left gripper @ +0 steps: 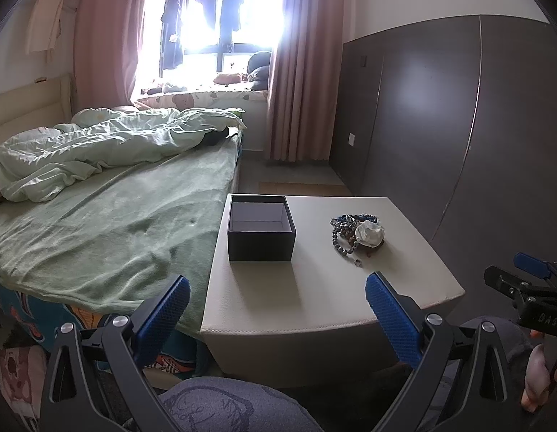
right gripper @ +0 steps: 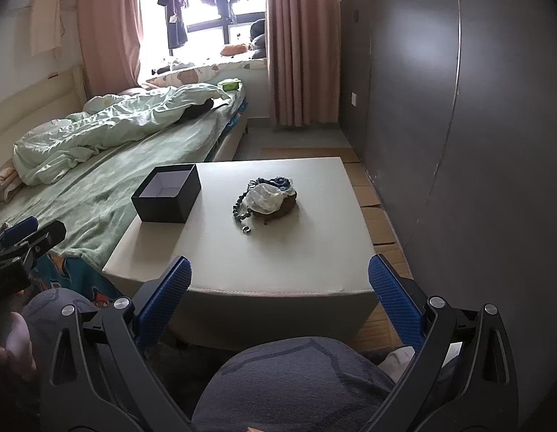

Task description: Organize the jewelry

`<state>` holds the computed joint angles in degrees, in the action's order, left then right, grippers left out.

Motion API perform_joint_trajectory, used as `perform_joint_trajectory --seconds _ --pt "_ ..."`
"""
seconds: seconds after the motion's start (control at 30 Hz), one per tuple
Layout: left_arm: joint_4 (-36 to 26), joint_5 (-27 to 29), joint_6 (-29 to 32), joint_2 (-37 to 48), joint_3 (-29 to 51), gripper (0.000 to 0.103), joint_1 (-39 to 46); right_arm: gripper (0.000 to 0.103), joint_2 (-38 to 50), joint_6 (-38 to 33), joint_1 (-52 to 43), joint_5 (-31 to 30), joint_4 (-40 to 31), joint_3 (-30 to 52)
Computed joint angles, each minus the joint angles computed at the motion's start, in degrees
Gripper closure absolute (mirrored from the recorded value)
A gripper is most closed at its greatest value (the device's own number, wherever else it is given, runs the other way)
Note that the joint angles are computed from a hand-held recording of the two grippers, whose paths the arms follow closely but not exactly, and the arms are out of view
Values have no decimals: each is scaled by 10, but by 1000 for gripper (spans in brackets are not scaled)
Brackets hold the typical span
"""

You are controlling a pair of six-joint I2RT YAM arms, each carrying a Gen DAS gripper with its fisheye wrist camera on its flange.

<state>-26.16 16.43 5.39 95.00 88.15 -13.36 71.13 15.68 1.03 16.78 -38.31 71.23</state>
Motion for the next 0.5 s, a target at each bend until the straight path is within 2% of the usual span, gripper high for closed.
perform_joint_trajectory --seconds 0.1,0.2,0.3,0.4,0.5 --pt "-19 -2 -6 14 22 8 0 5 1 -2 -2 -1 -5 3" --pt "-63 5 -2 42 70 8 0 5 13 -9 -12 -17 -23 25" --pt "-93 11 15 59 110 8 -4 5 33 -15 -36 -56 -43 61" --pt "-140 27 23 96 179 8 -8 5 58 -9 -57 -81 -53 101" --pt "-168 18 25 137 247 8 -20 5 97 -6 -78 -111 -56 146"
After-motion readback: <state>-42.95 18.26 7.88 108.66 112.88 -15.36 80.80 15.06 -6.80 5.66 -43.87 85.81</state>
